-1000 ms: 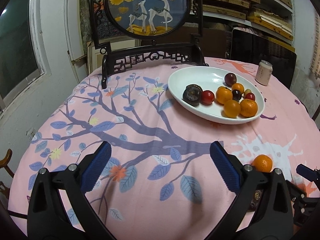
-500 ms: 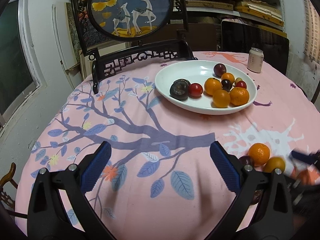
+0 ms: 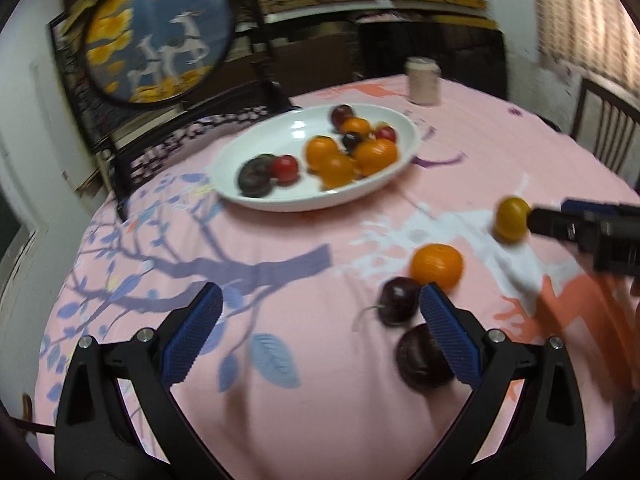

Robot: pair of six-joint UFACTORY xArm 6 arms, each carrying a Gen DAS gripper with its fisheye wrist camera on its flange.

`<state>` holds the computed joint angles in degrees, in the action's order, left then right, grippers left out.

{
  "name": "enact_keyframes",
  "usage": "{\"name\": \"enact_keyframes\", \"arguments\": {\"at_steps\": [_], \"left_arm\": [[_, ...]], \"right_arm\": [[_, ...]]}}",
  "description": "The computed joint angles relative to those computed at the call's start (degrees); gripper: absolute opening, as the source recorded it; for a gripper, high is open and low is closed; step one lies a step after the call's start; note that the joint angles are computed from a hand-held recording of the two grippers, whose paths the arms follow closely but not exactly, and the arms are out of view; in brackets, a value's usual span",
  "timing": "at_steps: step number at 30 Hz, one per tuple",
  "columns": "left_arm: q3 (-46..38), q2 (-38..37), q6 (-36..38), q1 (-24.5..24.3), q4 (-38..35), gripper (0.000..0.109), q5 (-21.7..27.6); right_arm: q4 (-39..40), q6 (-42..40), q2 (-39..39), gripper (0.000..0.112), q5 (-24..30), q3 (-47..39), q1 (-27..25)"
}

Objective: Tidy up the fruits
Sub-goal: 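Move both tools back toward the remaining fruit beside the plate, then grasp the dark cherry with the left tool while the right tool grasps the large yellow orange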

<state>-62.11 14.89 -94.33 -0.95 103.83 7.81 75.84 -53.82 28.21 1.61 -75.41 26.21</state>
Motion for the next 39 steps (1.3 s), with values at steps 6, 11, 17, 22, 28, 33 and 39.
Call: {"name": "enact_keyframes", "arguments": {"at_steps": [6, 11, 17, 22, 28, 33, 39], "left_arm": [[-1.4, 3.35, 13.91, -0.14, -13.14, 0.101, 1.43], [0.51, 0.91, 9.33, 4.09, -16.55, 0.101, 3.04], [-0.22, -0.15, -7.8, 9.27, -3.89, 0.101, -8.19], [0.38, 0.29, 2.06, 5.2, -7.55, 0.101, -0.93], [0.06, -0.51, -3.23, 9.42, -6.61, 0.1, -3.44], [-1.68, 2.26, 4.19, 11.1, -14.36, 0.098, -4.17], [-6.46, 5.94, 6.31, 7.83, -10.74, 0.096, -2.62]], "right_arm": [[1.93, 3.56, -0.03, 0.071, 4.68, -0.5, -2.78], [5.44, -0.04, -0.57, 0.071, 4.31, -0.37, -2.59], [7.77, -2.42, -0.81, 0.071, 5.04, -0.41, -2.83], [7.4, -2.28, -0.8, 0.071, 5.4, -0.39, -2.84], [5.15, -0.54, -0.75, 0.071, 6.12, -0.14, -2.91], [4.86, -0.92, -0.87, 0.071, 6.58, -0.02, -2.77], [2.76, 0.97, -0.54, 0.071, 6.27, -0.02, -2.57]]}}
